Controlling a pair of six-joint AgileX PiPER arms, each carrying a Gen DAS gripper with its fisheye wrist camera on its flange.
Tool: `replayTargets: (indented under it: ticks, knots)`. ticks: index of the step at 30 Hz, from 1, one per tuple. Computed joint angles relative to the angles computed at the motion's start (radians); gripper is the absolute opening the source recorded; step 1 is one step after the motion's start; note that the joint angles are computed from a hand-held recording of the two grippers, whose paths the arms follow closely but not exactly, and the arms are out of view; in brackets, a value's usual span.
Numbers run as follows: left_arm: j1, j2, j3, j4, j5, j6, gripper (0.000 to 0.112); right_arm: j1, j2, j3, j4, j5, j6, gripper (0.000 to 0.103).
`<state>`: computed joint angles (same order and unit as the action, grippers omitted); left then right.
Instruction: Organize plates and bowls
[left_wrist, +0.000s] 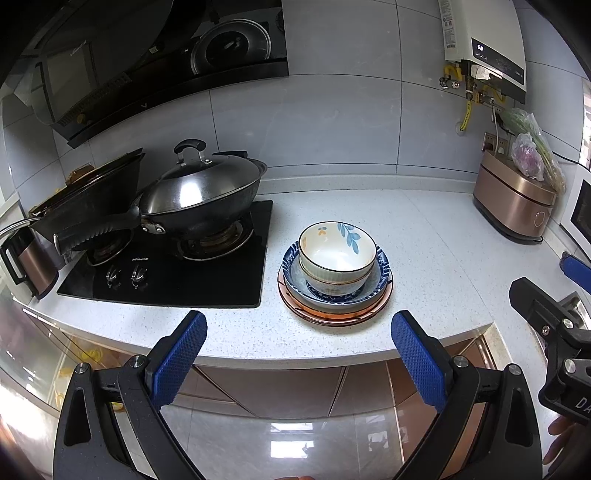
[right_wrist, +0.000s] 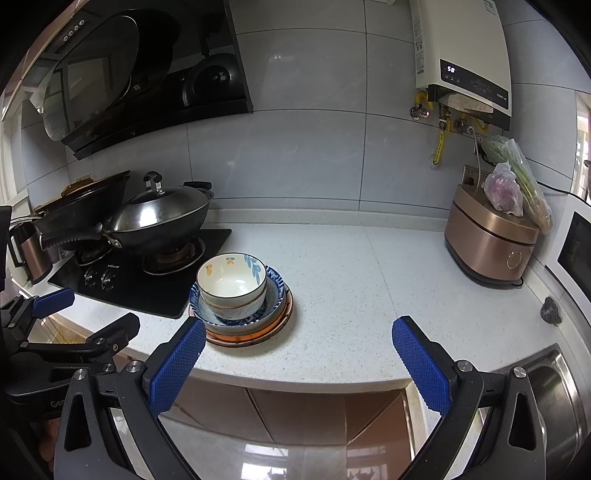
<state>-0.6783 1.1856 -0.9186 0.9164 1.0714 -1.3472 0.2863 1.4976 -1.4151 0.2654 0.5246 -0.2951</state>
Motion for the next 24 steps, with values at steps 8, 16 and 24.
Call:
replayTargets:
  ticks: [8,16,24]
  knots:
    - [-0.005,0.0,0.0,0.0,0.005,-0.006,0.098,0.0,-0.003,0.003,0.002,0.002,0.0,0.103]
    - [-0.014,-0.004,0.003,0.0,0.01,-0.005,0.098,0.006,-0.004,0.004,-0.008,0.005,0.008,0.103]
    - [-0.001,-0.008,0.004,-0.005,0.002,0.005,0.098,0.023,-0.001,0.001,-0.041,0.001,0.044,0.103]
